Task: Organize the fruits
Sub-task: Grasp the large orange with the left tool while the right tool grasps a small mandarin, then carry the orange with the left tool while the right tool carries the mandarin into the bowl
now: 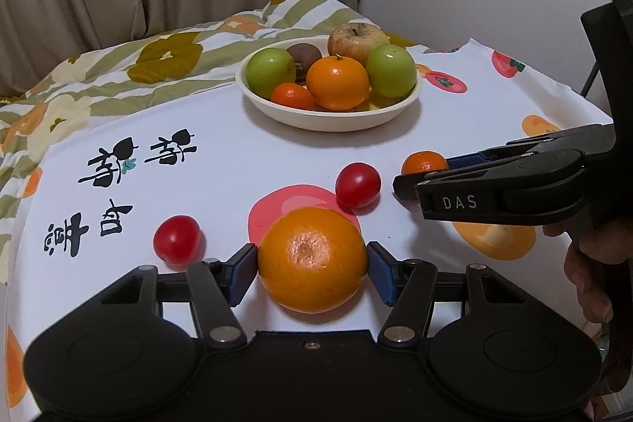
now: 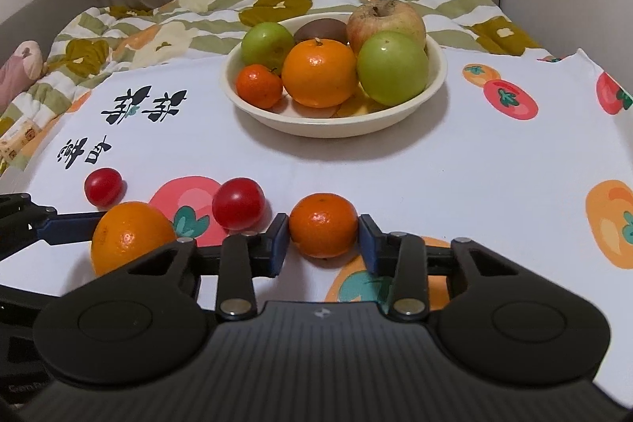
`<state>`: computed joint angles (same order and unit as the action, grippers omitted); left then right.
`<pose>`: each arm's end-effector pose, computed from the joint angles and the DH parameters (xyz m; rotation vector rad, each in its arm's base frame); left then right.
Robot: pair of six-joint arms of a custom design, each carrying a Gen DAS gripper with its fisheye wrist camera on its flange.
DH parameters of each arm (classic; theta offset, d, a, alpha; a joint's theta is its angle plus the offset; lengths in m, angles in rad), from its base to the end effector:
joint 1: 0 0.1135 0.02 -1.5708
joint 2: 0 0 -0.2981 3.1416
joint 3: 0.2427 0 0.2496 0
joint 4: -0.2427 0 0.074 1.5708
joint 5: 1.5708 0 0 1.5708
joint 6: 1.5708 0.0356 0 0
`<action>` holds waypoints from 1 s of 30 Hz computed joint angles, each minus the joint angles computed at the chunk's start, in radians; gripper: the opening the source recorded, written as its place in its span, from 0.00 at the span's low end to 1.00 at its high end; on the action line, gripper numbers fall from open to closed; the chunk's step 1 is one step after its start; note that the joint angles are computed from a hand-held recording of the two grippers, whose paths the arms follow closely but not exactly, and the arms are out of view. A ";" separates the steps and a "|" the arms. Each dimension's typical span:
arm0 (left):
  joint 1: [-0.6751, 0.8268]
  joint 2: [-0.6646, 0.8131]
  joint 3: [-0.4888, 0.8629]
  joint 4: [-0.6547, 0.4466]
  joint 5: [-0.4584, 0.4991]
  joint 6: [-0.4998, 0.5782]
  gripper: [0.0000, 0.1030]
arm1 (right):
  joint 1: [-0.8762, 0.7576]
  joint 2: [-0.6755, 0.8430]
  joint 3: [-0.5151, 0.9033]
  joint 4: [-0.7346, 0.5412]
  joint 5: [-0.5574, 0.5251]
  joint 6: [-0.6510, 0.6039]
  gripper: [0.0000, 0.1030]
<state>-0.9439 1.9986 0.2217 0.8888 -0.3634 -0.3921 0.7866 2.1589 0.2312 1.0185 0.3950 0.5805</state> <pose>0.1396 -0.1711 0.0521 0.4999 2.3369 -0.1808 0.1669 0.1479 0.0292 -0.0823 2.3902 0.1473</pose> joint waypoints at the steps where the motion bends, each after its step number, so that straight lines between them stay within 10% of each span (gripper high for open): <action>1: -0.002 -0.003 0.001 -0.007 -0.004 -0.007 0.62 | 0.001 -0.001 -0.003 0.005 0.000 -0.006 0.50; 30: -0.062 -0.340 0.291 -0.625 -0.191 -0.145 0.62 | -0.313 -0.658 -0.060 -0.406 -0.274 -0.378 0.50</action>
<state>-1.0059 1.6583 0.5123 0.2636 -0.5546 -0.5368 0.4734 1.5012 0.1715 0.6127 0.1214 0.2029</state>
